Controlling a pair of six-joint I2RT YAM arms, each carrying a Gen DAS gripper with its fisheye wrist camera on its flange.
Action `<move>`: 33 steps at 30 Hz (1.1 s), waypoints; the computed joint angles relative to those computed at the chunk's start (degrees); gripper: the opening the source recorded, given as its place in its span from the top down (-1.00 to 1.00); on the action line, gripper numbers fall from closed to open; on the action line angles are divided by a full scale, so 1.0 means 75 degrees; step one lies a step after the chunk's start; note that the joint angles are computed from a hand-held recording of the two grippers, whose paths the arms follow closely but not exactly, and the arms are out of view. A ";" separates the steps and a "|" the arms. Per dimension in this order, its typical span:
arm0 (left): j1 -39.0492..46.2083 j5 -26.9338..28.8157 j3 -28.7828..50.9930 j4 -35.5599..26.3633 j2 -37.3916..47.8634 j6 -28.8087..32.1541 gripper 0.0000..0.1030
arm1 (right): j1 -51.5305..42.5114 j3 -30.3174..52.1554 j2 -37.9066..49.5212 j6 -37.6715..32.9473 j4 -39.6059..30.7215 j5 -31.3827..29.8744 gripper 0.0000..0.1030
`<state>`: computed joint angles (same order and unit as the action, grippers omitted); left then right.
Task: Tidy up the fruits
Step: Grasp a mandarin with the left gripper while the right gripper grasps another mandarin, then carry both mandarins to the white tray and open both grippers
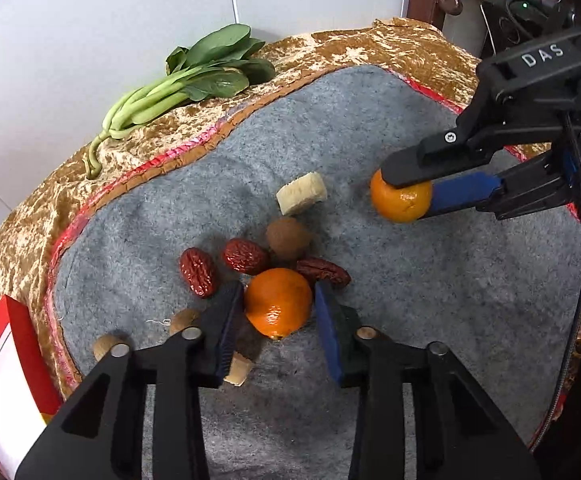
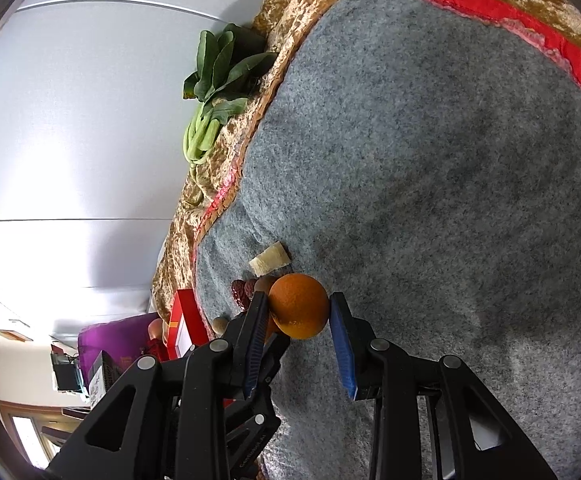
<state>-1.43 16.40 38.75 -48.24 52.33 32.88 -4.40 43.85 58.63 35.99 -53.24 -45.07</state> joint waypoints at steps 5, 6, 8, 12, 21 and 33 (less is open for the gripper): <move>0.0239 0.0093 0.0013 -0.0086 -0.0068 -0.0080 0.36 | 0.0103 0.0034 -0.0036 0.0097 0.0050 0.0034 0.38; 0.0237 0.0076 0.0023 -0.0121 -0.0122 -0.0149 0.36 | 0.0172 0.0052 -0.0062 0.0160 0.0087 0.0065 0.38; 0.0519 0.0242 0.0128 -0.0347 -0.0225 0.0021 0.36 | 0.0375 0.0073 -0.0122 0.0374 0.0213 0.0124 0.38; 0.1871 0.1064 0.0595 -0.1157 -0.0320 0.0943 0.36 | 0.1031 0.0120 -0.0206 0.0921 0.0629 0.0286 0.38; 0.7209 0.2875 0.2795 -0.3020 0.1701 0.4816 0.36 | 0.3982 0.0364 0.0137 0.2714 0.2547 0.1354 0.38; 0.9633 0.2209 0.4458 -0.2179 0.4271 0.5007 0.36 | 0.7358 0.1275 0.1710 0.3383 0.4870 0.2465 0.39</move>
